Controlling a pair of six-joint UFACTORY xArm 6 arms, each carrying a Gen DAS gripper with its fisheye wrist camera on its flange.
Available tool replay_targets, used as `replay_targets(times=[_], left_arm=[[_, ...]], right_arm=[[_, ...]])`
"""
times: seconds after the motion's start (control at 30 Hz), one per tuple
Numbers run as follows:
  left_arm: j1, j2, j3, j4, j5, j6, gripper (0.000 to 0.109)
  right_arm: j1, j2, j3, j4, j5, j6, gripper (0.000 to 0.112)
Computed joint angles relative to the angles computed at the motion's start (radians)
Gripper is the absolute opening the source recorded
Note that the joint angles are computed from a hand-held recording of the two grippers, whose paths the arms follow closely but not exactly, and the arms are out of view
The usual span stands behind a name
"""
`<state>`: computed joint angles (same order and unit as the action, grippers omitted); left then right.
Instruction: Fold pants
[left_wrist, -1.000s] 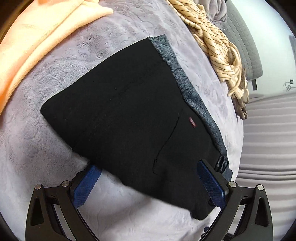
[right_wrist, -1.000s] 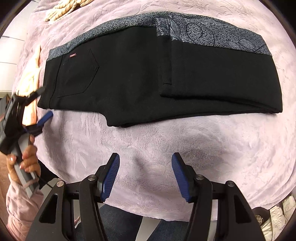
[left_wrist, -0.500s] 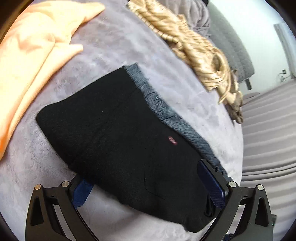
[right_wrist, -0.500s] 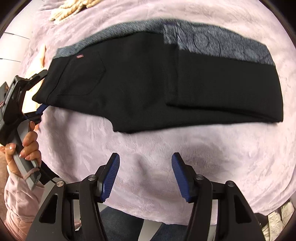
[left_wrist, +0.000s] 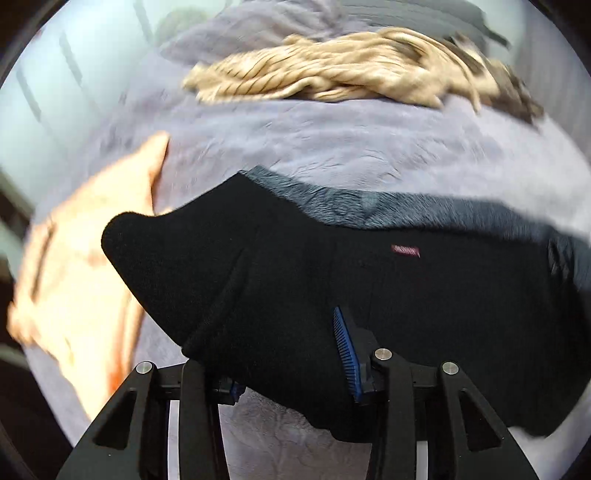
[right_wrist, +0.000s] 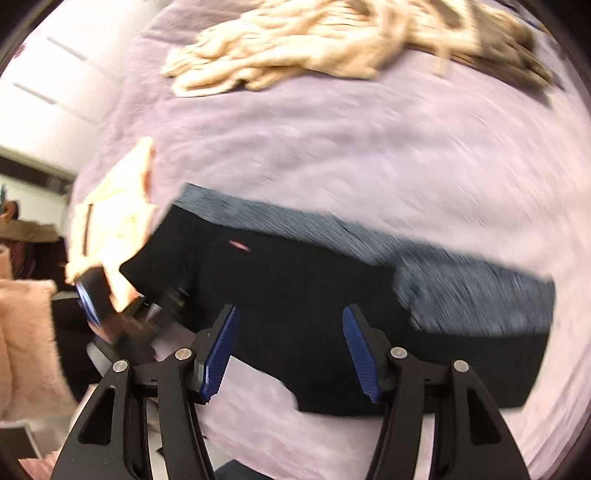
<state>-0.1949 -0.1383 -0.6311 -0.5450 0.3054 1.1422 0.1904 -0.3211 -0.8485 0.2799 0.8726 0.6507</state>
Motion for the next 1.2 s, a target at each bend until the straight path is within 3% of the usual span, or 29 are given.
replay_targets(times=[0.1,0.23,0.5,0.57,0.63,0.7,0.83,1.07,1.2], left_arm=[[-0.021,-0.012,0.044,-0.016,-0.081,0.073,0.042],[-0.032,-0.008,0.045,-0.024,-0.100,0.090,0.042],[-0.039,-0.049,0.083,-0.066,-0.137,0.154,0.042],[-0.027,-0.056,0.075,-0.021,-0.096,0.106,0.043],[-0.026,-0.089,0.079,-0.042,-0.062,0.124,0.043],[-0.041,-0.148,0.093,-0.080,-0.032,0.169,0.043],[-0.074,-0.309,0.100,-0.130,0.107,0.175,0.043],[-0.216,-0.599,0.136,-0.131,0.345,0.089,0.043],[-0.419,-0.741,0.201,-0.071,0.391,-0.035,0.043]], right_arm=[[-0.008,0.183,-0.191,0.104,0.058,-0.155,0.074],[-0.002,0.468,-0.518,0.216,0.205,-0.338,0.074],[0.067,1.039,-1.230,0.225,0.617,-0.374,0.074],[0.085,1.097,-1.297,0.172,0.676,-0.351,0.072],[0.076,1.041,-1.197,0.174,0.625,-0.346,0.018],[0.057,0.906,-0.994,0.212,0.493,-0.375,0.017],[0.006,0.586,-0.595,0.319,0.279,-0.466,0.016],[-0.130,-0.064,0.024,0.519,0.009,-0.492,0.017],[-0.283,-0.471,0.278,0.461,0.067,-0.407,0.017]])
